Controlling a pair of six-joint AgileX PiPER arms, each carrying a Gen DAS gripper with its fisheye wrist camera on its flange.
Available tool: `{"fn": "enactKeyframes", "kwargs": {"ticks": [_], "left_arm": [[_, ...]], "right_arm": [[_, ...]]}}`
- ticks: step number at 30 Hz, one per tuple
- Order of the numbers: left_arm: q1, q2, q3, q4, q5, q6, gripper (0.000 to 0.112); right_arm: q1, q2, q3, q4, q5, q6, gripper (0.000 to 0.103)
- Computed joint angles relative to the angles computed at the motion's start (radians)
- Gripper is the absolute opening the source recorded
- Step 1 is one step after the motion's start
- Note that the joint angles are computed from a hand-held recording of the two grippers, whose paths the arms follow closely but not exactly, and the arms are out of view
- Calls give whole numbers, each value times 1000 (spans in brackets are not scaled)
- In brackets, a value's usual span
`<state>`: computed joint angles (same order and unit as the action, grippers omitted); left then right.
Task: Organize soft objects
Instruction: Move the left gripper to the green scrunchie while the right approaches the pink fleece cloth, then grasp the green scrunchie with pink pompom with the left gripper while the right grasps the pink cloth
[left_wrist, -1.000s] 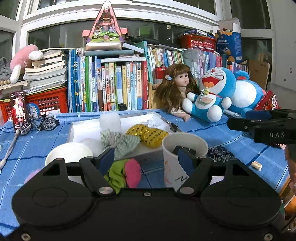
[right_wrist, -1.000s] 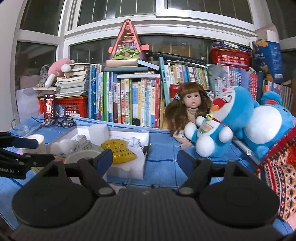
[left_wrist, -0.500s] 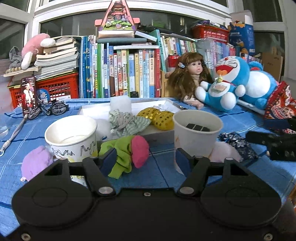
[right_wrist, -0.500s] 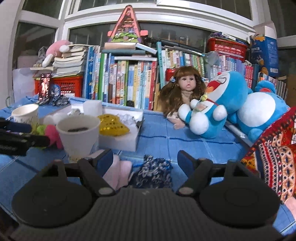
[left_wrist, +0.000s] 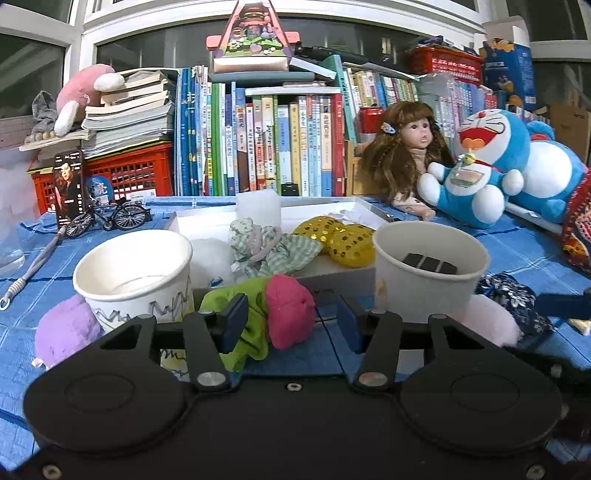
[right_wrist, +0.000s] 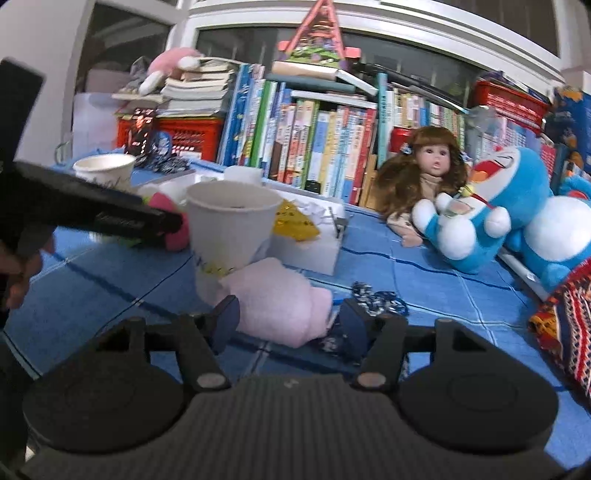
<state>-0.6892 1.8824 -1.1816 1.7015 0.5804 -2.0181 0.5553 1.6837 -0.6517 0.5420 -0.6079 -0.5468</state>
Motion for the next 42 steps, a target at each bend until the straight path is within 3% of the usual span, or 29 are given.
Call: {"fn": "enactKeyframes", "kwargs": {"ticks": [13, 14, 15, 17, 24, 30, 33, 35, 38, 39, 42], "left_arm": [[3, 75, -87, -40, 38, 48, 52], [3, 78, -94, -49, 37, 59, 51], [1, 82, -100, -63, 41, 74, 40], [-6, 84, -108, -92, 57, 99, 26], [-25, 17, -27, -77, 55, 23, 22], [-72, -97, 100, -66, 35, -28, 23], [-105, -153, 168, -47, 40, -50, 24], [-131, -169, 194, -32, 67, -45, 26], [-162, -163, 208, -8, 129, -50, 43], [-166, -157, 206, -7, 144, -48, 43], [-149, -154, 204, -12, 131, -59, 52]], "right_arm": [[7, 83, -76, 11, 8, -13, 72], [7, 85, -78, 10, 8, -12, 72], [6, 85, -79, 8, 11, -11, 72], [5, 84, -82, 7, 20, -8, 65], [-4, 62, -62, -30, 25, 56, 30], [-2, 18, -29, -23, 32, 64, 26], [1, -8, -5, -18, 34, 51, 30], [1, -10, 2, -11, 22, 43, 52], [-15, 0, -11, -31, 32, 56, 61], [-19, 4, -18, -38, 39, 55, 64], [-25, 19, -43, -48, 57, 22, 70]]}}
